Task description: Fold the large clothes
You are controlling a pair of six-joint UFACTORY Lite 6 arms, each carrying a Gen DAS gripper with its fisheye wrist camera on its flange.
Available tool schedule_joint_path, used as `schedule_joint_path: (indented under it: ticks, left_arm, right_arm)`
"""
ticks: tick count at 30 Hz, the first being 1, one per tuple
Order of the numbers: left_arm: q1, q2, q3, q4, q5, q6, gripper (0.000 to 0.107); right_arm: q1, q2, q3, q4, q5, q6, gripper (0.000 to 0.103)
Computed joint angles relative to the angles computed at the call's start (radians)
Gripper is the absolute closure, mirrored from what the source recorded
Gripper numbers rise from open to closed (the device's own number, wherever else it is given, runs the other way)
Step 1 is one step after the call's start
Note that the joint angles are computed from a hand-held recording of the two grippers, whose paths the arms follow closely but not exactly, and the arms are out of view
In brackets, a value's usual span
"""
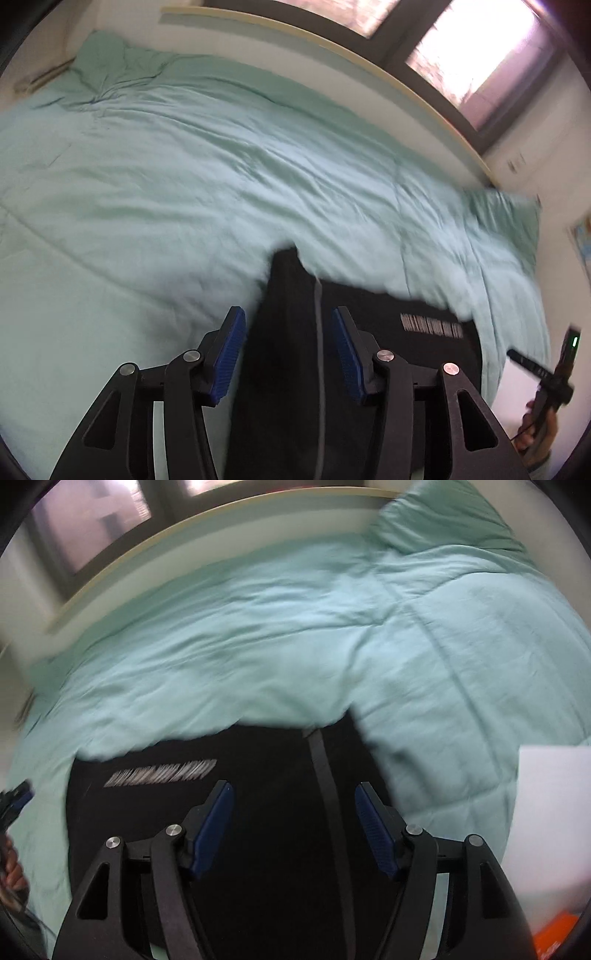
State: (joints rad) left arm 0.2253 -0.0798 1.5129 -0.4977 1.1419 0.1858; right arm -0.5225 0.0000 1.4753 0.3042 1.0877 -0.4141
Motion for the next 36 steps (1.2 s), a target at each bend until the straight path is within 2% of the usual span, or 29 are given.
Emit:
schedule_joint_path:
  ticks: [4, 6, 8, 12, 16, 19, 23, 29, 33, 36]
  left_arm:
    - [-0.243, -0.242, -0.278, 0.103, 0.010, -0.113, 0.055]
    - [-0.438, -0.278, -0.376, 0.242, -0.025, -0.277, 0.055]
    - [-0.545, -0.250, -0.456, 0.325, -0.058, -0.394, 0.055]
    - [-0.529, -0.197, -0.441, 0.306, -0.018, -0.425, 0.053]
    - [-0.568, -0.239, -0.304, 0.362, 0.072, -0.438, 0.053]
    - [-0.554, -0.237, -0.250, 0.318, 0.085, -0.428, 0.053]
    - [-0.558, -0.222, -0.292, 0.324, 0.068, -0.423, 0.053]
    - [-0.535, -0.210, -0.534, 0.238, 0.006, -0.386, 0.053]
    - [-0.528, -0.171, -0.436, 0.241, 0.046, -0.391, 0.053]
    - [-0.491, -0.216, -0.358, 0.200, 0.044, -0.340, 0.053]
  right_arm:
    - [0.088, -0.156, -0.232, -0.018, 0.001, 0.041, 0.031]
    - [0.144, -0.205, -0.370, -0.094, -0.073, 0.099, 0.031]
    - [0.200, -0.186, -0.520, -0.184, -0.116, 0.181, 0.031]
    - [0.080, -0.197, -0.603, -0.099, -0.091, 0.107, 0.031]
    - [0.031, -0.292, -0.549, -0.106, -0.002, 0.065, 0.031]
    - [-0.006, -0.321, -0.491, -0.057, 0.035, 0.034, 0.031]
    - [0.073, -0.317, -0.533, -0.095, -0.020, 0.097, 0.029]
    - [0.130, -0.263, -0.732, -0.129, -0.151, 0.133, 0.027]
    - [0.124, -0.262, -0.670, -0.127, -0.115, 0.075, 0.027]
    - [0.018, -0.253, -0.567, -0.082, -0.070, -0.011, 0.027]
